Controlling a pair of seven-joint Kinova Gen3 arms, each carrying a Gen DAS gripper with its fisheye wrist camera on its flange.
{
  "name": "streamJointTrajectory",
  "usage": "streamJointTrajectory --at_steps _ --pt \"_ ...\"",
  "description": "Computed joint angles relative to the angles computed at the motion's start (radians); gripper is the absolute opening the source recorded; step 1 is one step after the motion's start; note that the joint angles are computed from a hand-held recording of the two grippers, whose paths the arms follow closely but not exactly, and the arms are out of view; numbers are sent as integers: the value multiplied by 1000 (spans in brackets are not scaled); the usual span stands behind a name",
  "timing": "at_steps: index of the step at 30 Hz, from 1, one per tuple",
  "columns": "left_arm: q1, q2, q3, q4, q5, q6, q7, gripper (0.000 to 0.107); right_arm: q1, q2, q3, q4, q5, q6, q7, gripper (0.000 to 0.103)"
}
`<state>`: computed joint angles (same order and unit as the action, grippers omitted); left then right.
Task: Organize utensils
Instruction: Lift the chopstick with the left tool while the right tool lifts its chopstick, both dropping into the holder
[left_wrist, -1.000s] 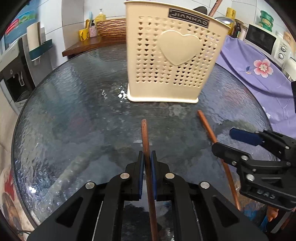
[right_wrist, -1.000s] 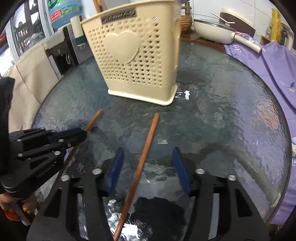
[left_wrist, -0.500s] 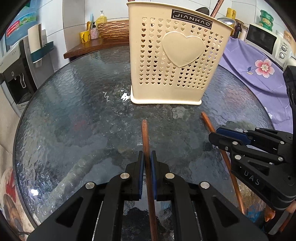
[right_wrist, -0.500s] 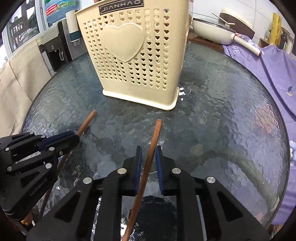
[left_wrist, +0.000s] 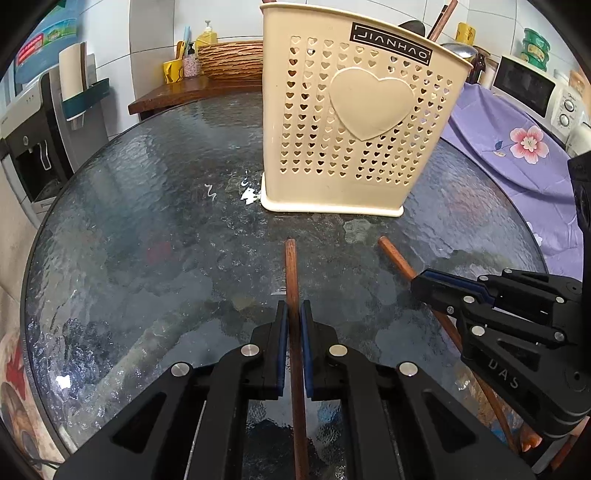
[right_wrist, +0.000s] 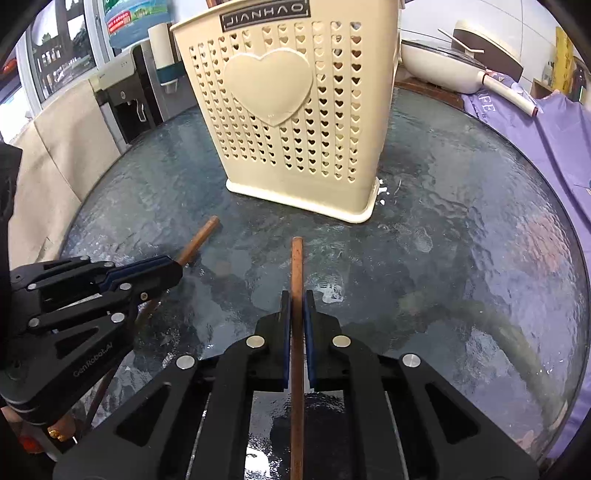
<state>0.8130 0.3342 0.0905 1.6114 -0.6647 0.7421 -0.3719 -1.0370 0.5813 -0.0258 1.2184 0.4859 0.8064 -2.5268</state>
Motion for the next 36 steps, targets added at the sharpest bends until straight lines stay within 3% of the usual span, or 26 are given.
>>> streamJointTrajectory --at_steps 11,18,22,27,36 --pt "2 -67 1 51 -66 -56 73 7 31 -114 1 160 18 -227 -66 7" --pt "-5 -181 32 123 -210 -129 218 7 14 -242 41 287 92 -402 -153 7" --pt "-16 -230 81 130 -291 -122 273 7 -4 -317 54 341 183 -461 -212 7" --pt "-58 -260 149 125 -306 -136 266 7 34 -371 -3 364 226 -473 -216 7" --pt "-94 -277 201 120 -313 -128 246 7 67 -399 -84 360 333 -414 -263 7"
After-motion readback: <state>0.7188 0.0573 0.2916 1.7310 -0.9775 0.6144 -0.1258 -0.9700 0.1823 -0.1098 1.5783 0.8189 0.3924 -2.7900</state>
